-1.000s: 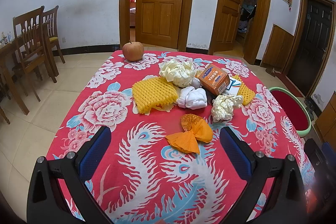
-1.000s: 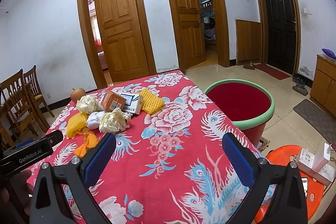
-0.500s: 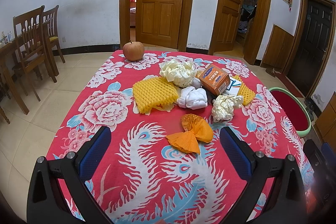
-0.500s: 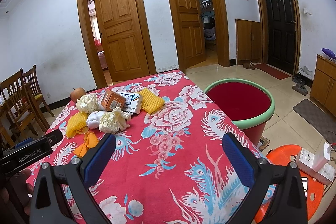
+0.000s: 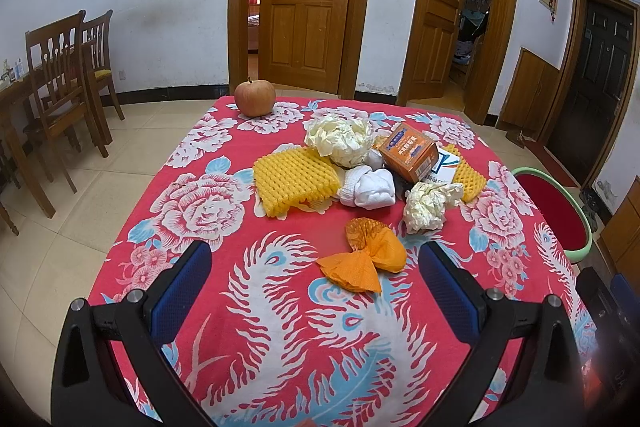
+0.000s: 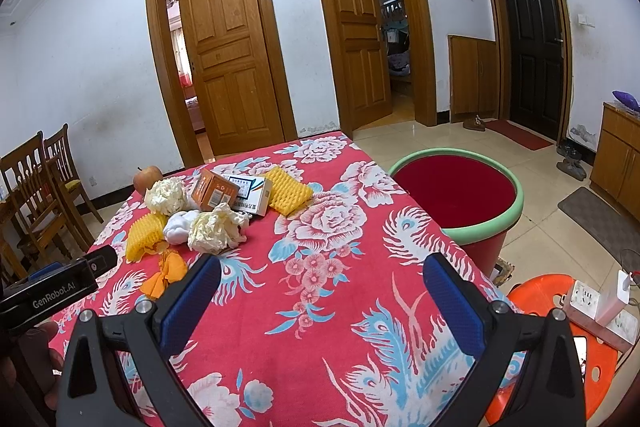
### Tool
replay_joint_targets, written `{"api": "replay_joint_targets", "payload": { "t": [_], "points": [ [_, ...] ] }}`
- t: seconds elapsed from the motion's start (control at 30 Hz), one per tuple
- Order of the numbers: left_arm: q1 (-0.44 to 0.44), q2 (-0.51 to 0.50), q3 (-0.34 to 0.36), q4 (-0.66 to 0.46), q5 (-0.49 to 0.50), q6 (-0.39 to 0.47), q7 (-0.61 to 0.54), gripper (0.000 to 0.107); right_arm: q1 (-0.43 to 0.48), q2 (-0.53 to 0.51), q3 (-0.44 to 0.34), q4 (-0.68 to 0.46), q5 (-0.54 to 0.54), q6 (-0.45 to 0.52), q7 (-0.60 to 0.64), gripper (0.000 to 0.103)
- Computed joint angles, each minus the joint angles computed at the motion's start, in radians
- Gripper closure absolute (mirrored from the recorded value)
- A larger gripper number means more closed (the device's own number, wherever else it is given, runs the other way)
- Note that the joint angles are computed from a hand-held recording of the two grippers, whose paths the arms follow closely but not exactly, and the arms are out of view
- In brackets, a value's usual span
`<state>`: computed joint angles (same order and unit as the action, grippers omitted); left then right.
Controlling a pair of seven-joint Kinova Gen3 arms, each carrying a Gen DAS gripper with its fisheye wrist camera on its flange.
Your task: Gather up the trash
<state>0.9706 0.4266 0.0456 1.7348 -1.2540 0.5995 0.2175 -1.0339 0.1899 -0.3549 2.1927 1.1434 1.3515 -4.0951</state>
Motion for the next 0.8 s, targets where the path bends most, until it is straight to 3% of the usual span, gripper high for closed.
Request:
{"api": "replay_joint_targets", "payload": {
  "t": [0.8],
  "points": [
    [0.000,0.001,0.000,0.001,-0.001,-0.001,0.004,0.006,0.003,-0.002,-0.001,0.007,0.001,-0.012,-0.005,0.000]
  ]
}}
